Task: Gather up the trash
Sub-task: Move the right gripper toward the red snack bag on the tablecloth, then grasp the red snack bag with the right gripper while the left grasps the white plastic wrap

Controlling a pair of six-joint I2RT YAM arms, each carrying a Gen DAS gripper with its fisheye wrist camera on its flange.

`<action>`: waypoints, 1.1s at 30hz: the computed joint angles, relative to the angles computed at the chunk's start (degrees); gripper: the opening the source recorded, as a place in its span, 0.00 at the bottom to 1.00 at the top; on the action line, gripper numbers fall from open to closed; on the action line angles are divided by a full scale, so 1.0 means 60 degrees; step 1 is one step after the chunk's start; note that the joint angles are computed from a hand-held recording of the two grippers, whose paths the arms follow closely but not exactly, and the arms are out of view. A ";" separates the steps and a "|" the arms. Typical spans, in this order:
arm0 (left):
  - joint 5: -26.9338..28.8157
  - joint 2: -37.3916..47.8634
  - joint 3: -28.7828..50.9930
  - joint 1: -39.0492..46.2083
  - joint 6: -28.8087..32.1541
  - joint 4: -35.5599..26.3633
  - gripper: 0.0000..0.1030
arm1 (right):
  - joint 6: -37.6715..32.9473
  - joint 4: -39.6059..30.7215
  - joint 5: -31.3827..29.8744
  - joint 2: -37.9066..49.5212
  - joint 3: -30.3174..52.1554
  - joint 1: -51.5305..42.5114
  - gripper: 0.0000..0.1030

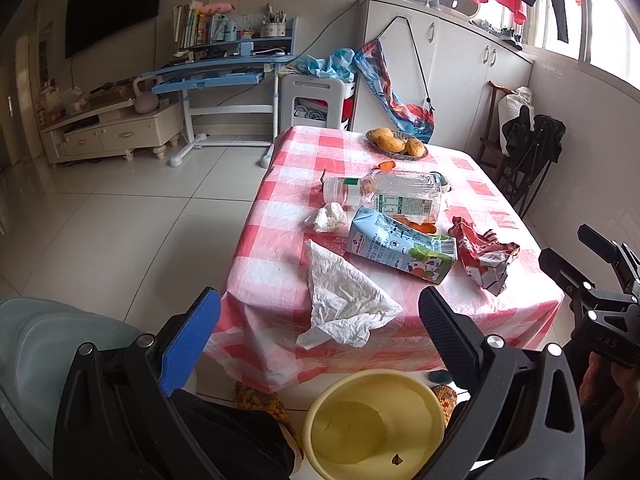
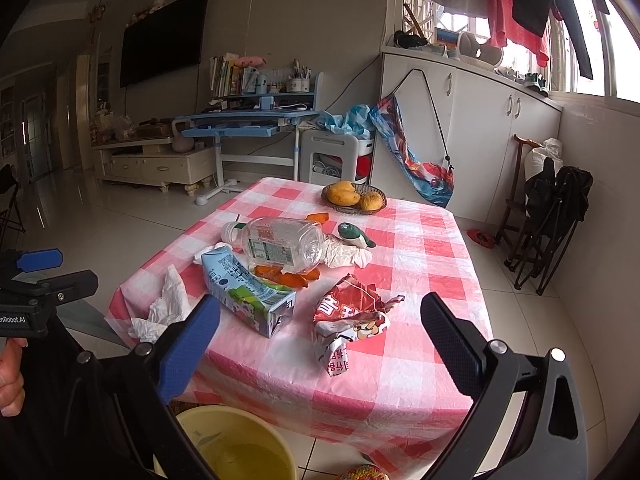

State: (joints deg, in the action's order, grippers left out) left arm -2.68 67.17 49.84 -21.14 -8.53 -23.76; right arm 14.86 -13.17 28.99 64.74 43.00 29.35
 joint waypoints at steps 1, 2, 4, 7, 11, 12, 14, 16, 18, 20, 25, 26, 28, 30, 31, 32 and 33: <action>0.0040 0.0047 0.0016 0.0033 -0.0007 -0.0040 0.93 | 0.0014 -0.0043 -0.0024 0.0047 0.0028 -0.0010 0.94; 0.0073 0.0104 0.0040 0.0084 -0.0005 -0.0089 0.93 | 0.0032 -0.0085 -0.0051 0.0092 0.0052 -0.0024 0.94; 0.0096 0.0270 0.0138 0.0121 -0.0020 -0.0226 0.93 | 0.0081 -0.0160 -0.0125 0.0178 0.0086 -0.0075 0.94; 0.0147 0.0438 0.0200 0.0117 -0.0034 -0.0317 0.93 | 0.0243 -0.0394 -0.0315 0.0365 0.0198 -0.0197 0.94; 0.0234 0.0524 0.0234 0.0108 -0.0021 -0.0382 0.93 | 0.0591 -0.0679 -0.0690 0.0691 0.0380 -0.0432 0.94; 0.0247 0.0535 0.0234 0.0119 -0.0024 -0.0399 0.93 | 0.0572 -0.0648 -0.0695 0.0697 0.0363 -0.0387 0.94; 0.0291 0.0618 0.0272 0.0158 -0.0085 -0.0461 0.93 | 0.0360 -0.0565 -0.0819 0.0712 0.0344 -0.0214 0.94; 0.0317 0.0807 0.0373 0.0218 -0.0182 -0.0557 0.93 | 0.0203 -0.0577 -0.0837 0.0837 0.0393 -0.0026 0.94; 0.0362 0.0891 0.0409 0.0256 -0.0259 -0.0601 0.93 | 0.0177 -0.0614 -0.0860 0.0991 0.0442 0.0034 0.94; 0.0294 0.0888 0.0369 0.0227 -0.0291 -0.0534 0.93 | 0.0277 -0.0697 -0.0902 0.1114 0.0519 -0.0033 0.94; 0.0152 0.0977 0.0379 0.0102 -0.0311 -0.0538 0.93 | 0.0793 -0.0829 -0.1461 0.1089 0.0520 -0.0560 0.94; 0.0133 0.1003 0.0387 0.0076 -0.0313 -0.0541 0.93 | 0.0865 -0.0823 -0.1576 0.1118 0.0505 -0.0667 0.94; 0.0118 0.1095 0.0433 0.0041 -0.0322 -0.0542 0.93 | 0.0979 -0.0823 -0.1814 0.1233 0.0507 -0.0876 0.94; 0.0119 0.1195 0.0477 0.0009 -0.0342 -0.0537 0.93 | 0.1056 -0.0784 -0.2002 0.1339 0.0489 -0.1029 0.94; 0.0099 0.1266 0.0507 -0.0017 -0.0356 -0.0536 0.93 | 0.1091 -0.0756 -0.2092 0.1396 0.0479 -0.1108 0.94; 0.0099 0.1336 0.0535 -0.0026 -0.0357 -0.0533 0.93 | 0.1142 -0.0730 -0.2191 0.1450 0.0483 -0.1167 0.94; 0.0097 0.1415 0.0567 -0.0042 -0.0370 -0.0526 0.93 | 0.1178 -0.0692 -0.2284 0.1496 0.0490 -0.1223 0.94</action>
State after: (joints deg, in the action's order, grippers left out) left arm -2.09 75.66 53.25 -21.39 -10.75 -26.92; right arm 21.92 -17.32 15.29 73.72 45.94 22.01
